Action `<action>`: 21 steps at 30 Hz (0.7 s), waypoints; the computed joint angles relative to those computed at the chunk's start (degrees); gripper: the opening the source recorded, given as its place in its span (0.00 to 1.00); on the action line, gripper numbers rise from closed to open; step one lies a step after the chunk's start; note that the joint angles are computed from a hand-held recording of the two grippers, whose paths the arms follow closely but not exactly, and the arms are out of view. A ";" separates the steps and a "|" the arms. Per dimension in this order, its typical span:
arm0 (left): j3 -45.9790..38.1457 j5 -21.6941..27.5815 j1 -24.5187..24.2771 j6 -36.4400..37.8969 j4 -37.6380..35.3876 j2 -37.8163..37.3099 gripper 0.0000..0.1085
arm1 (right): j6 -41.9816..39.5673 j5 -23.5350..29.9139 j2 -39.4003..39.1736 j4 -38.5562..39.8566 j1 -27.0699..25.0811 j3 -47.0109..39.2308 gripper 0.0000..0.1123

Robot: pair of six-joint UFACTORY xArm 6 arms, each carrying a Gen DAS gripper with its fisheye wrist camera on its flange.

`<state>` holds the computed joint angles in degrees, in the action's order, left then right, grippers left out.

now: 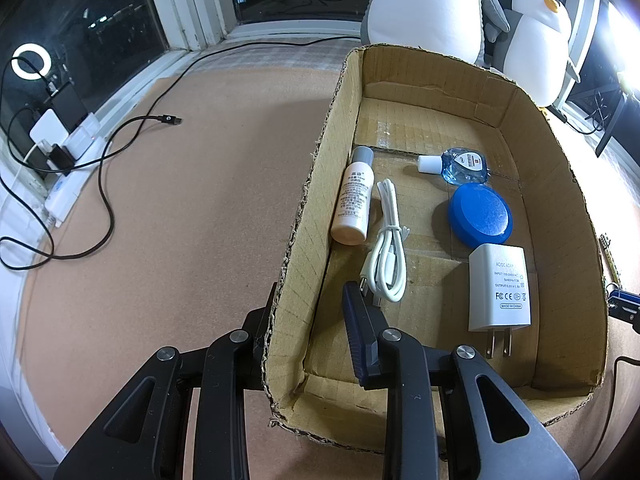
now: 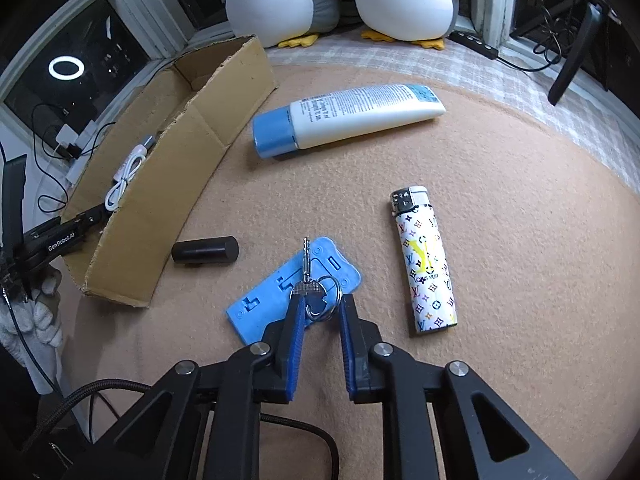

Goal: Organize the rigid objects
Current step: 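Pinch the key ring of the blue tag with the right gripper and lift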

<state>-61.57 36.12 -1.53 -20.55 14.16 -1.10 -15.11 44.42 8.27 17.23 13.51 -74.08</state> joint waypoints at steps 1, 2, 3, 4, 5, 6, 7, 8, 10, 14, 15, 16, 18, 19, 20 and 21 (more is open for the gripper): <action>0.00 0.00 0.00 0.00 0.00 0.00 0.25 | 0.03 -0.08 0.07 -0.34 0.06 -0.10 0.11; 0.00 0.00 0.00 0.00 0.00 0.00 0.25 | 0.22 -0.15 0.09 -0.70 0.11 -0.15 0.10; 0.00 0.00 0.00 0.00 0.00 0.00 0.25 | 0.27 -0.12 0.15 -0.74 0.12 -0.26 0.07; 0.00 0.00 0.00 0.00 0.00 0.00 0.25 | 0.33 -0.21 0.10 -0.75 0.09 -0.20 0.06; 0.00 0.00 0.00 0.00 0.00 0.00 0.25 | 0.42 -0.42 0.02 -0.82 0.13 -0.06 0.03; -0.01 0.02 0.01 0.10 -0.03 0.00 0.25 | 0.29 -0.65 -0.06 -0.75 0.13 0.11 0.02; -0.01 0.02 0.01 0.10 -0.03 0.00 0.25 | 0.22 -0.92 -0.13 -0.76 0.16 0.25 0.02; -0.01 0.02 0.01 0.10 -0.03 0.00 0.25 | 0.29 -1.30 -0.25 -0.94 0.20 0.49 0.02; -0.02 0.02 0.00 0.01 -0.01 0.00 0.25 | 0.33 -1.75 -0.41 -1.19 0.23 0.76 0.02; -0.01 0.00 0.01 0.04 -0.03 0.00 0.25 | 0.27 -2.66 -1.20 -1.04 0.36 1.50 0.02; -0.01 0.00 0.01 0.04 -0.03 0.00 0.25 | 0.34 -3.09 -1.55 -1.21 0.43 1.75 0.02; -0.01 0.00 0.01 0.04 -0.03 0.00 0.25 | 0.47 -3.37 -1.79 -1.43 0.49 1.88 0.02; 0.01 -0.01 0.02 0.05 -0.08 -0.02 0.25 | 0.58 -3.92 -2.46 -1.44 0.66 2.20 0.02; 0.01 -0.01 0.02 0.05 -0.08 -0.02 0.25 | -0.52 -4.23 -2.76 -1.15 0.66 2.35 0.02; 0.01 -0.01 0.02 0.05 -0.08 -0.02 0.25 | -0.38 -4.58 -3.15 -1.35 0.81 2.43 0.02; 0.01 -0.01 0.02 0.05 -0.08 -0.02 0.25 | -0.30 -4.79 -3.35 -1.46 0.93 2.35 0.02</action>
